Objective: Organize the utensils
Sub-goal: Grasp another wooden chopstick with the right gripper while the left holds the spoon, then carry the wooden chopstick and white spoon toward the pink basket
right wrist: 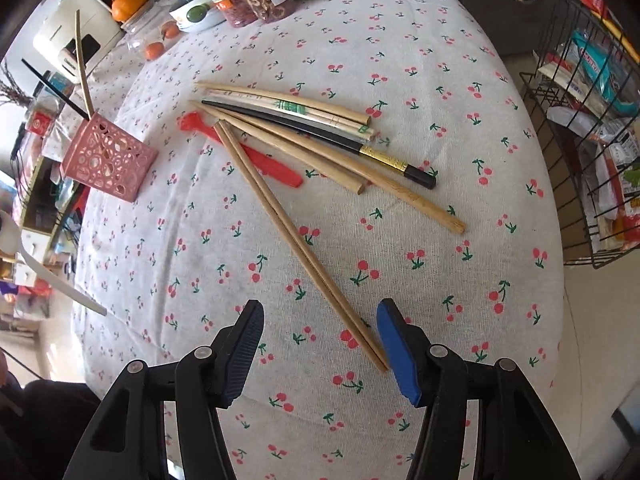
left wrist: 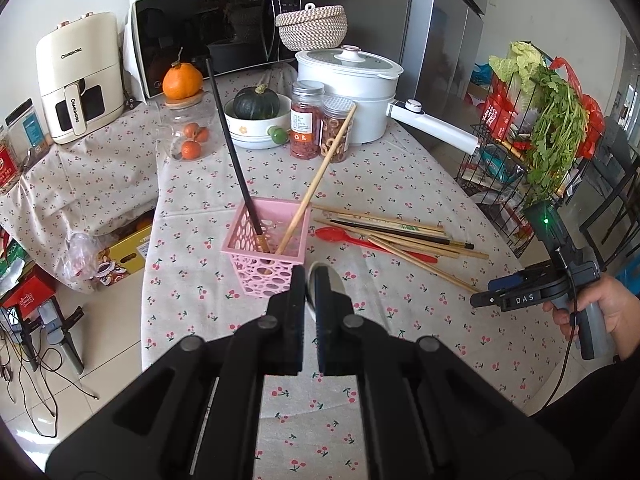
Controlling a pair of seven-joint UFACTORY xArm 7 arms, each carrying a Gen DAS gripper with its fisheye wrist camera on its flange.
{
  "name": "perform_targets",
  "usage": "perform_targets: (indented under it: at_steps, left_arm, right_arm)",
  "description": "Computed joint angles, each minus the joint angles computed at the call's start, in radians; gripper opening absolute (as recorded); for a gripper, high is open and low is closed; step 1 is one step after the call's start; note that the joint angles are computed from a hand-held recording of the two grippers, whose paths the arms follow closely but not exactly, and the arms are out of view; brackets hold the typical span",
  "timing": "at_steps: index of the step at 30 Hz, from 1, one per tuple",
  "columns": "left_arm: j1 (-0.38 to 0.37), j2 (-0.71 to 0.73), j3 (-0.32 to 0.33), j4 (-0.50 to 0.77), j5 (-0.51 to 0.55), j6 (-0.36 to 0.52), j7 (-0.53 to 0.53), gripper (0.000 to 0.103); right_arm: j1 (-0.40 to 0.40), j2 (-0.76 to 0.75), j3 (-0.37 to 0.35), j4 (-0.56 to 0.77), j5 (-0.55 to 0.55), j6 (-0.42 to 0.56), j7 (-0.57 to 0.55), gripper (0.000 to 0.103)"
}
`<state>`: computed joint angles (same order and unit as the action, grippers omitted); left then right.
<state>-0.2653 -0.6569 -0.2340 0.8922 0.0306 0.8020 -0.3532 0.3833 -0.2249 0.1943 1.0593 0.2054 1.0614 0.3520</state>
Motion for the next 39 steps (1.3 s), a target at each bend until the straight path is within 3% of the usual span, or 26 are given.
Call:
perform_targets:
  at_steps: [3,5,10,13,21,26,39]
  left_arm:
    - [-0.001,-0.001,0.008,-0.001,-0.005,-0.004,0.002,0.005]
    - [0.0,-0.004,0.011,-0.002,-0.009,-0.007,-0.001,0.005]
    - [-0.002,-0.018,0.01,-0.009,-0.015,-0.009,-0.004,0.005]
    - [0.003,-0.03,0.002,-0.015,-0.01,-0.018,-0.015,0.005]
    - [0.025,-0.079,-0.027,-0.032,0.03,-0.04,-0.044,0.005]
    - [0.037,-0.097,-0.033,-0.037,0.046,-0.049,-0.059,0.005]
    - [0.054,-0.11,-0.037,-0.036,0.069,-0.074,-0.072,0.005]
  right_arm:
    - [0.016,0.029,0.041,0.029,-0.129,0.076,-0.015,0.042]
    - [0.031,0.001,0.058,-0.001,-0.195,0.057,-0.033,0.034]
    - [0.042,-0.113,0.059,-0.127,-0.194,-0.041,-0.014,0.014]
    - [0.055,-0.165,0.068,-0.176,-0.198,-0.075,-0.022,0.008]
    - [0.055,-0.272,0.1,-0.134,-0.224,-0.081,0.038,0.008]
    - [0.02,-0.327,0.126,-0.089,-0.273,-0.146,0.074,0.006]
    - [-0.024,-0.267,0.146,0.059,-0.3,-0.272,0.121,0.005]
